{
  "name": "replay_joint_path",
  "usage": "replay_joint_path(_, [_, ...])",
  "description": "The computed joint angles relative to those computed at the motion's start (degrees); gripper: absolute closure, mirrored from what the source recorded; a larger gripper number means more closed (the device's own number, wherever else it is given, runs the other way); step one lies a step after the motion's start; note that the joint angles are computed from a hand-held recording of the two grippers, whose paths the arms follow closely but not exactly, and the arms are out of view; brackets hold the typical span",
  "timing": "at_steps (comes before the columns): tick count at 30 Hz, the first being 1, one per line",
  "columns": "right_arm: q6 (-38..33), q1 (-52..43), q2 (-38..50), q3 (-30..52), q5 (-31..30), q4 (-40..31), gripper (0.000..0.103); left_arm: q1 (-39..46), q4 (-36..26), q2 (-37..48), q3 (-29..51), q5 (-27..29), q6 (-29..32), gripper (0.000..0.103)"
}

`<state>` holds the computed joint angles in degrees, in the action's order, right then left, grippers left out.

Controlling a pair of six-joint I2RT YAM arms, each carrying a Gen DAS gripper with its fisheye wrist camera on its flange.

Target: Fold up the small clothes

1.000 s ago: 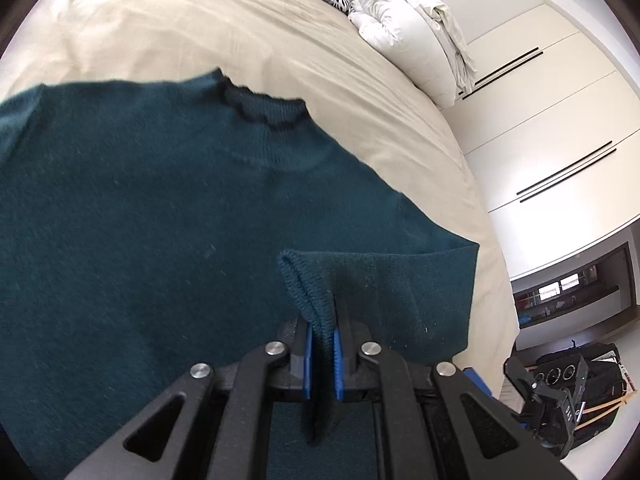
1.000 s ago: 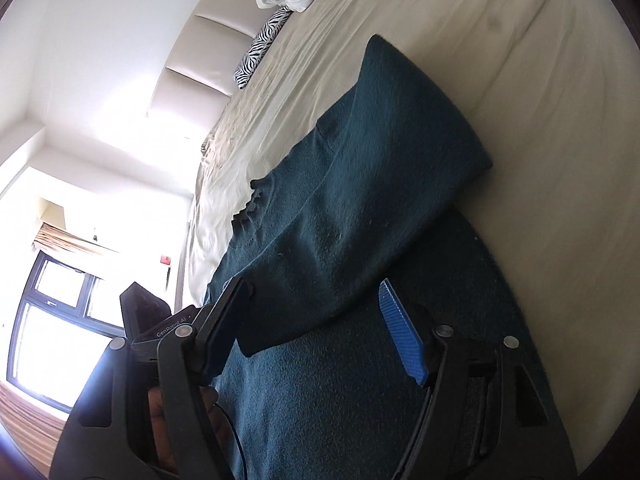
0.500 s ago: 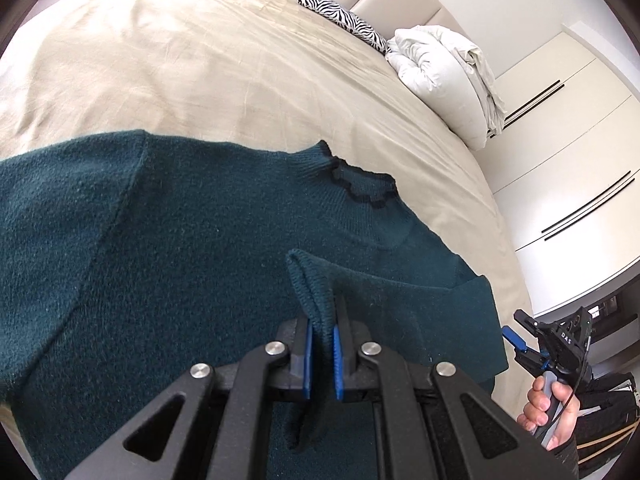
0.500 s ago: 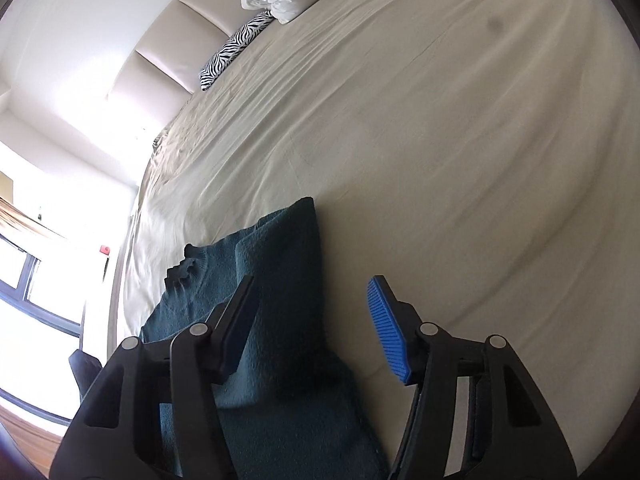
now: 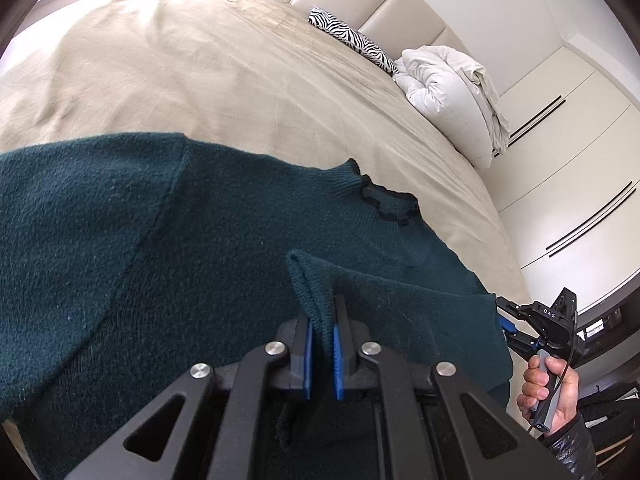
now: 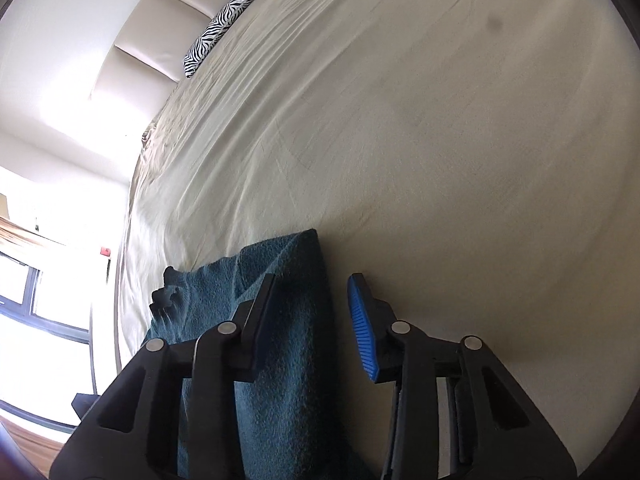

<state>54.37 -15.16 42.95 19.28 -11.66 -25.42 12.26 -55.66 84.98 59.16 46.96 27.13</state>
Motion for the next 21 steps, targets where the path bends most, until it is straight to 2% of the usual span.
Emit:
replay_joint_path(1, [-0.8,0.4,2.1,0.7,0.5,0.8,0.076,0.1,0.3,-0.2,-0.3,0.1,-0.2,0.094])
replay_joint_path(3, [-1.7,1.2,4.7,1.5,0.9,1.9,0.079,0.2,0.8,-0.2,-0.9,-0.2,0.2,0.094])
replay_joint_path(4, [-2.1,1.7,5.8,1.9,1.3,2.1,0.085,-0.2,1.5,-0.3,-1.3,-0.4,-0.4,0.094])
replay_joint_path(5, [-2.5,2.7,7.1,2.7,2.9,1.7,0.092,-0.2,1.6,-0.2,-1.4,-0.5,-0.3,0.094])
replay_joint_path(6, [-2.8,3.8,7.6,3.4,4.7,0.7,0.094,-0.2,1.5,0.1,-1.4,-0.6,0.0,0.094])
replay_joint_path(10, [-3.3,6.5,10.7,5.2,8.6,0.8,0.097,-2.4,3.4,0.0,-1.4,-1.8,-2.3,0.094])
replay_joint_path(15, [-2.0,4.5,10.9,1.5,7.8,6.1,0.098,-2.8,4.5,-1.4,-2.7,-2.1,-2.9,0.094])
replay_joint_path(19, [0.7,7.5,8.9,0.8,11.7,6.3,0.098,-2.8,4.5,-0.5,-2.3,-1.7,-3.5,0.094])
replay_joint_path(21, [0.3,7.0,10.6,0.0,11.1,8.4,0.098,-3.3,5.0,-0.2,-2.1,-1.8,-4.0,0.094])
